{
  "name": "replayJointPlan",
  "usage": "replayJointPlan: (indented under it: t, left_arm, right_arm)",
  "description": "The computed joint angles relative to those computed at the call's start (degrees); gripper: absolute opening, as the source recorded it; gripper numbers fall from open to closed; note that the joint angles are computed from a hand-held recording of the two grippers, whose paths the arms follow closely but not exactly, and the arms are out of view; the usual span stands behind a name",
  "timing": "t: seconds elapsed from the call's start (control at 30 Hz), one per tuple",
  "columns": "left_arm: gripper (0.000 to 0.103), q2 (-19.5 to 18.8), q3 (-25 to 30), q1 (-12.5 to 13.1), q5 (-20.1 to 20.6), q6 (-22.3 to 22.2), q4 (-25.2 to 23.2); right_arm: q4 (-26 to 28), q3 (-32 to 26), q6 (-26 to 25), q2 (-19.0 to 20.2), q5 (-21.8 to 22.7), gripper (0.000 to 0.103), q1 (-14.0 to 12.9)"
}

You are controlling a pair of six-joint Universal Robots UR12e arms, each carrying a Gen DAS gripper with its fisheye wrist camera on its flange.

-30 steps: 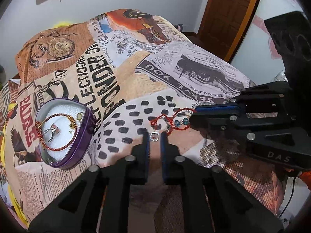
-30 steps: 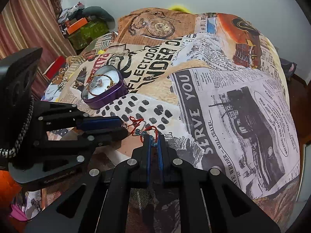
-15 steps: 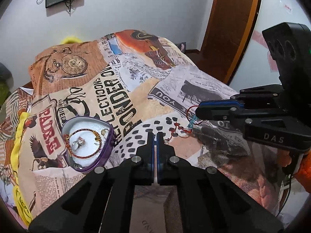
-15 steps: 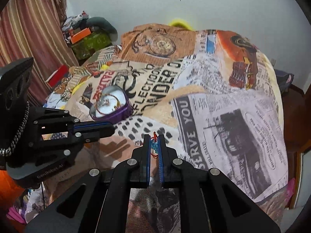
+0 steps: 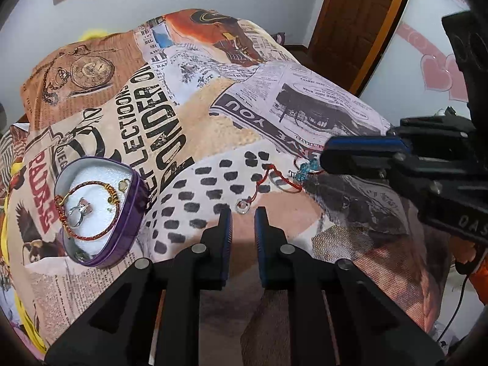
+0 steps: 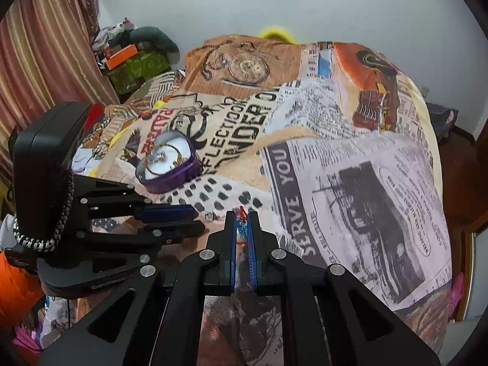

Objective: Organize jewelry

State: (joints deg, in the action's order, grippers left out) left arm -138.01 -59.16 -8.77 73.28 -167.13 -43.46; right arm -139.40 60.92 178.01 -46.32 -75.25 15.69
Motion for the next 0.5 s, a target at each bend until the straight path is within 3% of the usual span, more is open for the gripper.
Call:
replayJointPlan:
  t: [0.27, 0.4, 0.5]
  left_arm:
    - [0.013, -1.15, 1.89, -0.14, -0.33, -0.32, -1.24]
    - [0.0, -1.17, 1.72, -0.13, -0.1, -0.67, -0.41]
    - [0.0, -0.84, 1.06, 0.04, -0.15, -1.45, 0.85]
  right_arm:
    - [0.01, 1.31, 0.38, -0.45, 0.52, 0.006, -0.46]
    - [-0.31, 1.48, 0.82, -0.49, 0.71, 0.006, -0.58]
    - [-1.05, 1.5, 1.17, -0.61, 0.68, 0.006, -0.61]
